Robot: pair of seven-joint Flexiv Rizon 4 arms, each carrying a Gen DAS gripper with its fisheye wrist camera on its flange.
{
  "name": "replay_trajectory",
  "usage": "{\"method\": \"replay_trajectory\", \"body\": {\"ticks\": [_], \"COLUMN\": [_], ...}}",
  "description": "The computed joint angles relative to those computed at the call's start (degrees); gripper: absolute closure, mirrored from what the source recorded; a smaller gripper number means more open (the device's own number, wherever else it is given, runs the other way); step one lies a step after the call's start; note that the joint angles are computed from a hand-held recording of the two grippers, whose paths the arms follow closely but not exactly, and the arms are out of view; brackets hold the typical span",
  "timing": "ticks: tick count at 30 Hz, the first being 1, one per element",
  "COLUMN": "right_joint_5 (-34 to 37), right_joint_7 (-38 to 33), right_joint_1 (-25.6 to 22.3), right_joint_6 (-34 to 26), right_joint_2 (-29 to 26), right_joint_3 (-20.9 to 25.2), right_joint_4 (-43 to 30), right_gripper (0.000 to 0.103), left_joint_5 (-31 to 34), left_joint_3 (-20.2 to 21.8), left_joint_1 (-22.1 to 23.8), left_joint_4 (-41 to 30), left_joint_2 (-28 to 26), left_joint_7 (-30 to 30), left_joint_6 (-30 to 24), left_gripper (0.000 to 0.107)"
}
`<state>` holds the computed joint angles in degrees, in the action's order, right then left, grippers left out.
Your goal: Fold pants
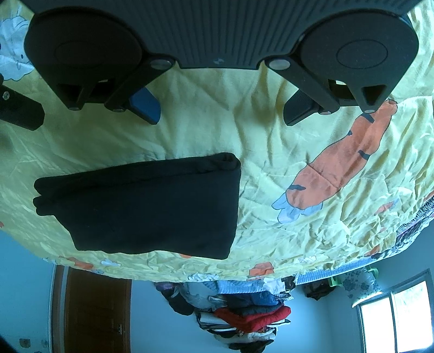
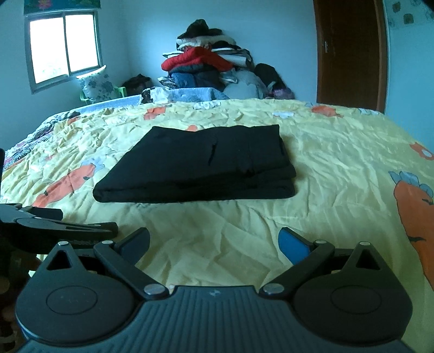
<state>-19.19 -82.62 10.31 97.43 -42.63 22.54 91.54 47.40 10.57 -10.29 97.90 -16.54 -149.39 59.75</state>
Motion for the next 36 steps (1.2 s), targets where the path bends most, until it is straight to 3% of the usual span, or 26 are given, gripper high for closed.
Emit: {"method": "replay_trajectory", "body": {"ticks": [8,13,31,36], "right_joint_5": [0.0,0.3,1.1,1.2], "right_joint_7": [-0.7,-0.2,2.6,2.8], "right_joint_1": [-0.1,3.5,5.0,7.7], "right_joint_6": [-0.5,1.9,-1.9,-2.3], "right_joint_2": [0.0,1.0,-0.6,0.1], "right_joint_3": [0.5,-4.7,-7.4,-10.8], "right_joint_4": [0.1,1.3,-0.4,0.0], "right_gripper": [0.001,0.001,0.000,0.000], "left_joint_5": [0.1,0.2,1.9,2.0], "left_joint_3": [0.0,0.0,1.5,1.6], "left_joint_1": [0.0,0.0,-0.2,-0.3], "left_joint_4": [0.2,0.2,1.4,1.4], "left_joint_2": [0.0,-0.1,-0.6,-0.5], "left_joint_7": [-0.1,-0.2,-4.1,-4.6], "left_joint_6": [0.4,0.5,5.0,5.1], "left_gripper": [0.007,0.006,0.004,0.004]}}
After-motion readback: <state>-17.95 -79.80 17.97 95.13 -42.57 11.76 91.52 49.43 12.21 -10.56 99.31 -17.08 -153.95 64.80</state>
